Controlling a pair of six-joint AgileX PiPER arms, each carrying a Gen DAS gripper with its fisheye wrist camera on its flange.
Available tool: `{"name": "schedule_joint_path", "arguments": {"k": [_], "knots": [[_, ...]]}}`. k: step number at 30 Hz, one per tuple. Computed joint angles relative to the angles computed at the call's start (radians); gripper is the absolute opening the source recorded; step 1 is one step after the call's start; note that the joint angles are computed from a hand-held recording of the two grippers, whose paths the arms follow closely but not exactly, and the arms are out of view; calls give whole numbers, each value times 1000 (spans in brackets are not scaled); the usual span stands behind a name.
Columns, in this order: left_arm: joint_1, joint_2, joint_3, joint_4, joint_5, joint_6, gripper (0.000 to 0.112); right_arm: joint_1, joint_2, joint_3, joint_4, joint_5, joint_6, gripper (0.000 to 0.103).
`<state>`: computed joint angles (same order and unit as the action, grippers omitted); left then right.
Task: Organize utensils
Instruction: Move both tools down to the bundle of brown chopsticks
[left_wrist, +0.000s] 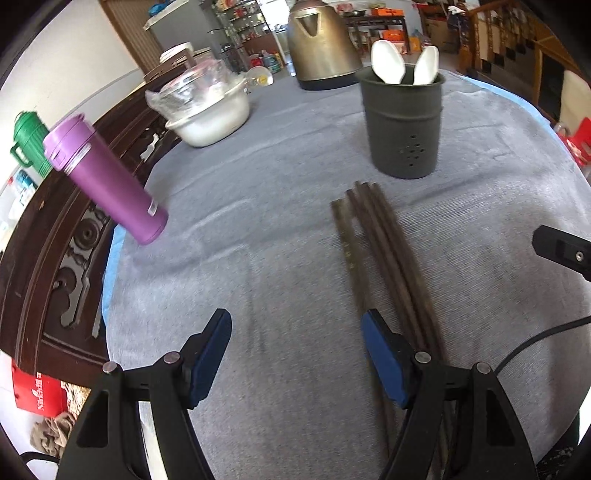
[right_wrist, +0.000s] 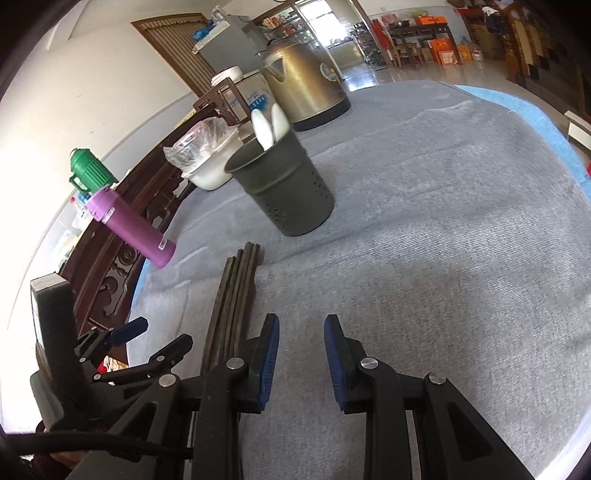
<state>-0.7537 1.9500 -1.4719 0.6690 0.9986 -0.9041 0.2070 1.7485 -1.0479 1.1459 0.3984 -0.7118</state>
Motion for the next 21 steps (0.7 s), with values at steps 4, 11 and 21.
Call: {"name": "schedule_joint_path", "arguments": {"k": [4, 11, 21], "knots": [[-14, 33, -58, -10, 19, 35, 74, -29, 8, -4, 21, 14, -24, 28], [-35, 86, -152, -23, 58, 85, 74, -84, 12, 1, 71, 36, -73, 28], [-47, 94, -176, -21, 62, 96, 74, -115, -2, 9, 89, 54, -84, 28]]}}
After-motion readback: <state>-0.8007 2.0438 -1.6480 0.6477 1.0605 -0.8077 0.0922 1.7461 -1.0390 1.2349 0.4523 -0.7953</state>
